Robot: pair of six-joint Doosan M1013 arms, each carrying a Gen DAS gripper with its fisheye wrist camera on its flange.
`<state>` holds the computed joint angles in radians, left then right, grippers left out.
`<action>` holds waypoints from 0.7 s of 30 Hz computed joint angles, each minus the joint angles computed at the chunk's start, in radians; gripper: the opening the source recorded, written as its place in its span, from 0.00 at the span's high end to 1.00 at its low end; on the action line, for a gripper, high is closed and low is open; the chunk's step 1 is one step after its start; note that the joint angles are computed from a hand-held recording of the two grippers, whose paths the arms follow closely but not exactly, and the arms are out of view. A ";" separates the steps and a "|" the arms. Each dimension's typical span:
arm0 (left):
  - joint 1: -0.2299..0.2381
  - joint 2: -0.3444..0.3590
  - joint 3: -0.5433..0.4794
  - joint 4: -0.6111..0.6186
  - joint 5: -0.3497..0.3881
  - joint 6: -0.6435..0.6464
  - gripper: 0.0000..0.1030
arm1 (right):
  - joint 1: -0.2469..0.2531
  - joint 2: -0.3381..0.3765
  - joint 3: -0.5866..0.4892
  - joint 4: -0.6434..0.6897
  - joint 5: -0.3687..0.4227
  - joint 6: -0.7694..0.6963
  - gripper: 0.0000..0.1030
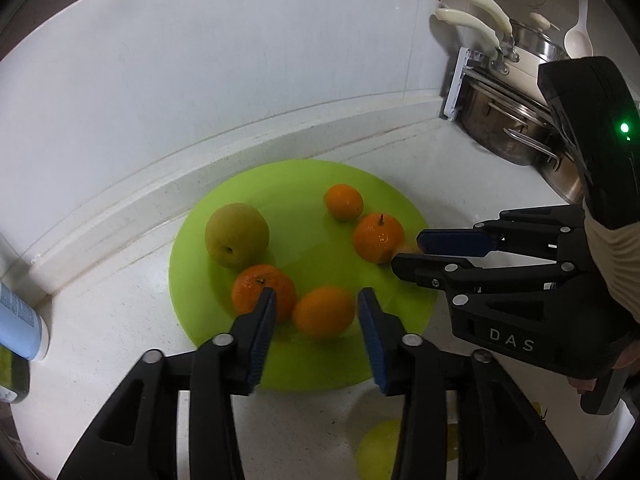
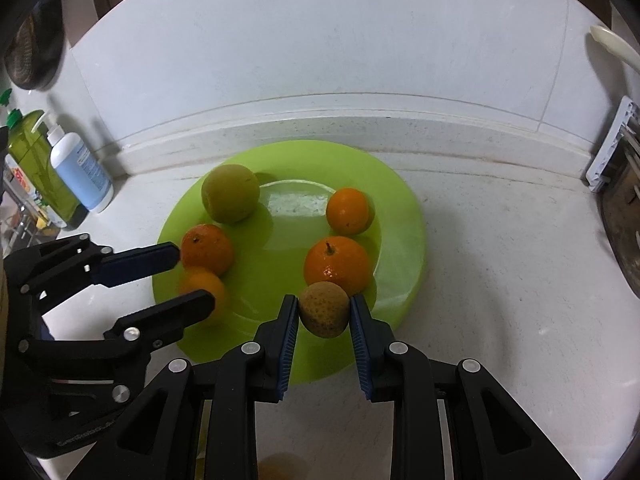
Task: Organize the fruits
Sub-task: 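Lower both fruits onto the green plate and open both grippers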
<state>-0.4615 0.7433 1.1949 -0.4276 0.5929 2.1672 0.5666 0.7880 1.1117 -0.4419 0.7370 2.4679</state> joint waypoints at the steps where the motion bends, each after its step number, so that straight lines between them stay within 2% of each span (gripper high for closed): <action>1: 0.000 -0.004 0.005 0.008 -0.008 -0.005 0.55 | -0.001 -0.005 0.010 0.001 -0.015 0.004 0.72; 5: 0.002 -0.031 0.039 0.026 -0.066 -0.023 0.43 | 0.007 -0.008 0.010 -0.037 -0.009 0.045 0.65; 7: 0.003 -0.050 0.065 0.035 -0.106 -0.035 0.40 | 0.017 -0.013 0.012 -0.077 0.007 0.077 0.63; 10: 0.003 -0.075 0.094 0.055 -0.146 -0.062 0.33 | 0.030 -0.025 0.020 -0.134 0.022 0.126 0.52; 12: 0.003 -0.089 0.111 0.065 -0.169 -0.075 0.29 | 0.042 -0.035 0.028 -0.186 0.032 0.171 0.48; 15: 0.003 -0.119 0.152 0.103 -0.218 -0.132 0.20 | 0.056 -0.049 0.037 -0.237 0.048 0.217 0.43; 17: 0.003 -0.137 0.174 0.133 -0.245 -0.174 0.19 | 0.065 -0.059 0.047 -0.267 0.047 0.241 0.40; 21: 0.002 -0.175 0.227 0.222 -0.310 -0.270 0.10 | 0.085 -0.071 0.059 -0.314 0.063 0.275 0.35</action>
